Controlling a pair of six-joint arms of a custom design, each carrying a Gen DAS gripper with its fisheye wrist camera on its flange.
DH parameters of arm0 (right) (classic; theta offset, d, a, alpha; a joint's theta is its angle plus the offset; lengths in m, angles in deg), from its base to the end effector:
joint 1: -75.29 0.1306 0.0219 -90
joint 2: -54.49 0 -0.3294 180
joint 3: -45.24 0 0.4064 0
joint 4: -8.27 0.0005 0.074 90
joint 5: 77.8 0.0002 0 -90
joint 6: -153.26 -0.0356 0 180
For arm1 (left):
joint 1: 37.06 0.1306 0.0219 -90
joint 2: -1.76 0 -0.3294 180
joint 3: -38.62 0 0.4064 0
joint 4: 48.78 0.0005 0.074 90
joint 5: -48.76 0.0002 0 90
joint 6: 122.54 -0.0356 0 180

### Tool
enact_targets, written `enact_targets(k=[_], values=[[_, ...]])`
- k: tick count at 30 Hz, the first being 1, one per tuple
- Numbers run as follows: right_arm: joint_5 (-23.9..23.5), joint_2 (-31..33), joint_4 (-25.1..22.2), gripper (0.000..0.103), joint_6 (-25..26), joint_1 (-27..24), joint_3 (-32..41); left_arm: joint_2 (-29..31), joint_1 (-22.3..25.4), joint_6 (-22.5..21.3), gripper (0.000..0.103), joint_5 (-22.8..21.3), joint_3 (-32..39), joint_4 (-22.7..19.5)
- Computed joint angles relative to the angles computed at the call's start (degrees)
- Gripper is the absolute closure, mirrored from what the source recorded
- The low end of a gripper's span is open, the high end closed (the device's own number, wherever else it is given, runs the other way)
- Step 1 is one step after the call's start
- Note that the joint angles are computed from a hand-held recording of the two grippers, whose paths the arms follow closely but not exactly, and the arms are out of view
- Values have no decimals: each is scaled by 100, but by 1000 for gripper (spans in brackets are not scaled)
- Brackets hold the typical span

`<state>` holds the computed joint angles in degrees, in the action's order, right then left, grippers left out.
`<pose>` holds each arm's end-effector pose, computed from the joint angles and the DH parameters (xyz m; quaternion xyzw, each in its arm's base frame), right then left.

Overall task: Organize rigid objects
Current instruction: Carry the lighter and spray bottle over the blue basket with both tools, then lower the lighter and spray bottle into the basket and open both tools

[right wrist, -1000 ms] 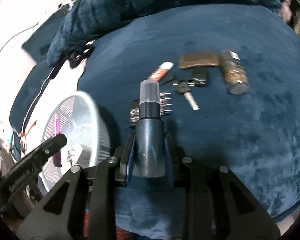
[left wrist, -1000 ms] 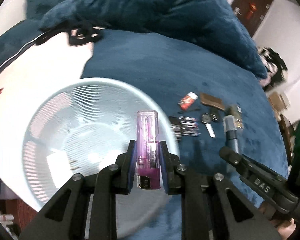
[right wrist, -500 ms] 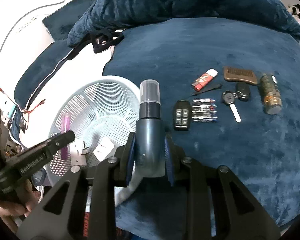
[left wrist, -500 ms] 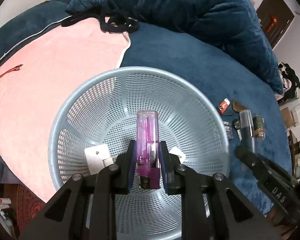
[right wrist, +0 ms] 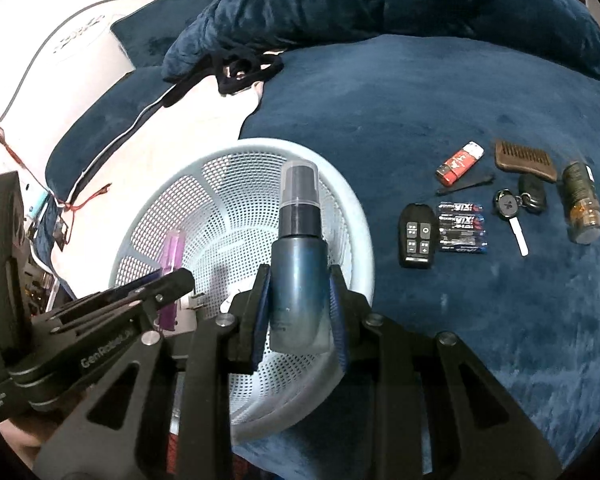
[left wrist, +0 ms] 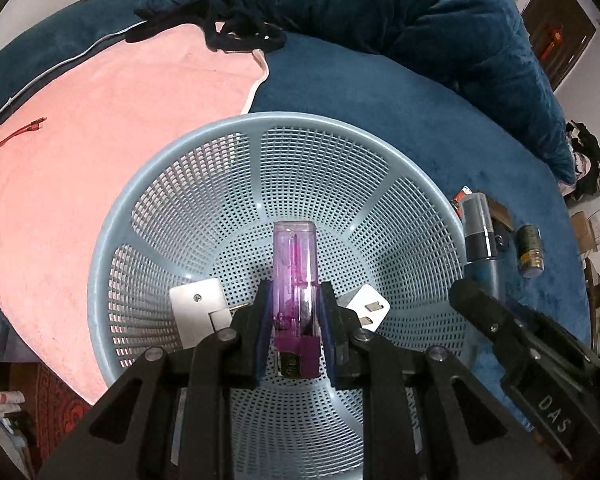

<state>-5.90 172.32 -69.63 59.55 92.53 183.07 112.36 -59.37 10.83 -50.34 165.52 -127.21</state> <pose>0.5840 0.1923 0.4694 -0.1550 0.9373 0.1983 0.2410 0.5373 -0.2149 0.4564 -0.1956 0.9477 -0.0655 0.2435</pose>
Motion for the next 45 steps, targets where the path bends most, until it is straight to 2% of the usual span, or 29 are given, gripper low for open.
enact_targets(k=[14,18,19,20,22,23,25,26,28,30,34,45], values=[[23,-12,-31,76,45,18,-31,-23,1,10,82,-24,-14,1],[-203,34,-60,73,-12,-6,8,6,-29,71,80,-226,65,-100],[-237,44,-53,72,-60,-19,18,28,-36,99,64,-303,106,-149],[-247,48,-45,69,-110,-27,32,38,-37,138,37,-374,135,-195],[-206,-19,69,39,-221,-51,-49,-10,-20,299,9,-486,102,-198],[-115,-120,207,34,-310,-68,-188,-33,-14,376,4,-568,86,-212],[-20,-210,337,19,-386,-99,-304,-59,5,438,1,-695,78,-275],[16,-240,374,16,-428,-119,-341,-37,2,441,1,-750,117,-352],[17,-240,323,4,-490,-162,-351,15,-18,425,1,-899,200,-490],[82,-148,127,0,-469,-171,-226,54,-42,412,1,-969,262,-580],[303,-113,-77,0,-288,-147,-171,76,-85,386,1,-996,313,-657],[574,-256,-134,0,-109,-253,-343,393,-224,288,1,-1022,756,-922]])
